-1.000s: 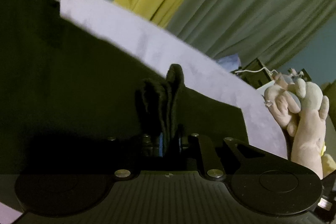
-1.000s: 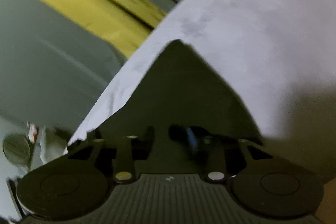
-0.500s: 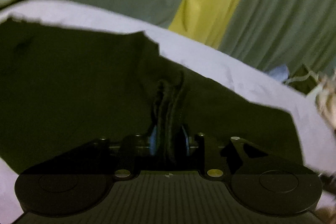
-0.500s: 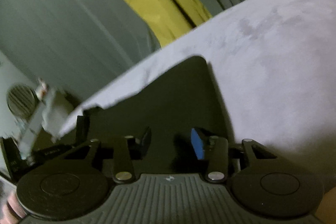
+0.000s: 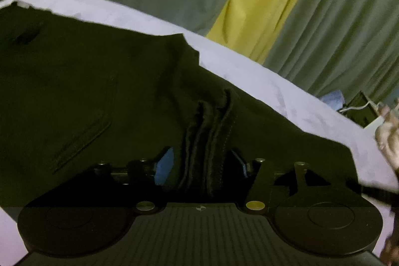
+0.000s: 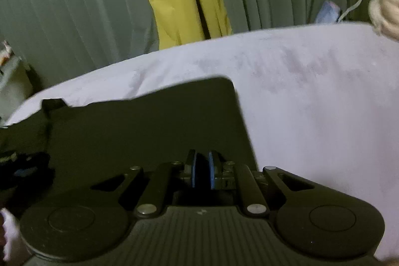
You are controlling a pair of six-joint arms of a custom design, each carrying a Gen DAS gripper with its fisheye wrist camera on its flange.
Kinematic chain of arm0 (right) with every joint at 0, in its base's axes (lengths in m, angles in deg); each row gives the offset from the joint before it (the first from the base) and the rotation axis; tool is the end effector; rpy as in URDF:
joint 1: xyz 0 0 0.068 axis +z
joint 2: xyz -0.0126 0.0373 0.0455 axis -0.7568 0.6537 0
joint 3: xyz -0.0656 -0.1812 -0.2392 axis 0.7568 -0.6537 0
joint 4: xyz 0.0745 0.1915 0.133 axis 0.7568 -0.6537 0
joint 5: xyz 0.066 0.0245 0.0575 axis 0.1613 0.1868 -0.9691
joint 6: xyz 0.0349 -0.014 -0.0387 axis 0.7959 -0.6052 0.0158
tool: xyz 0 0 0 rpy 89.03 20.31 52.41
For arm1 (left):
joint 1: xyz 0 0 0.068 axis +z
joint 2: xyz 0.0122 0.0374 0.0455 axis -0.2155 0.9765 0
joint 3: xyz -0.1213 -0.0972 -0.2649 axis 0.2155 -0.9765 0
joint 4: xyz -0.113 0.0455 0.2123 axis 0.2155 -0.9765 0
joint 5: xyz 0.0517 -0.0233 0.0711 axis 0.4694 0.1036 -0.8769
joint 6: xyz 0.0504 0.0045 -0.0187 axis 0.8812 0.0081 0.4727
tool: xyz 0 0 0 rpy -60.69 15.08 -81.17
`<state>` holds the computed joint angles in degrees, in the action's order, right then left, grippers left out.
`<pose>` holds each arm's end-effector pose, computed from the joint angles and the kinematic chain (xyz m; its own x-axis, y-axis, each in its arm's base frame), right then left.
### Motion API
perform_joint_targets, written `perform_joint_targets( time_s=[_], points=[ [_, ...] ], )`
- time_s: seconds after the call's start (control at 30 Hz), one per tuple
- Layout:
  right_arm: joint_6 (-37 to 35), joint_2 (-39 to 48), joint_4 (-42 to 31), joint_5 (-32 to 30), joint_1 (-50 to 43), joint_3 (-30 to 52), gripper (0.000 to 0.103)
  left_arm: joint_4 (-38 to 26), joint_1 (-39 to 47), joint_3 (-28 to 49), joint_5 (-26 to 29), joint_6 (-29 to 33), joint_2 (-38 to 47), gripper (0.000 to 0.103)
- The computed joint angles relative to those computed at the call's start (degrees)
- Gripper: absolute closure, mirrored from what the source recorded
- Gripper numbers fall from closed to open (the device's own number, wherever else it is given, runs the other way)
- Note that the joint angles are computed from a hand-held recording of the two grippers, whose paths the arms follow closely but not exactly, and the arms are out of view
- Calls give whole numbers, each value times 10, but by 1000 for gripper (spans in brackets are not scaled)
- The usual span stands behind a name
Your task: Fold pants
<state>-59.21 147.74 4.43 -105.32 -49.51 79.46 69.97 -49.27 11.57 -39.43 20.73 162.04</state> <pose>0.3096 0.0098 0.1992 -0.7458 -0.0580 -0.6636 -0.2555 0.9449 0.2046 0.2730 -0.1828 0.1907 -0.5761 -0.4937 -0.6514 -0.3803 0.8673 -0.3211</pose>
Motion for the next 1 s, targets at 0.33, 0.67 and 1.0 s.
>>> perform_joint_targets(
  time_s=[0.33, 0.67, 1.0],
  points=[
    [35, 20, 88, 46, 34, -33, 92, 4, -5, 10, -14, 35, 16, 35],
    [3, -98, 107, -7, -15, -167, 87, -2, -8, 16, -17, 45, 22, 28],
    [-35, -123, 195, 4, 12, -234, 46, 20, -5, -22, -13, -24, -14, 4]
  ],
)
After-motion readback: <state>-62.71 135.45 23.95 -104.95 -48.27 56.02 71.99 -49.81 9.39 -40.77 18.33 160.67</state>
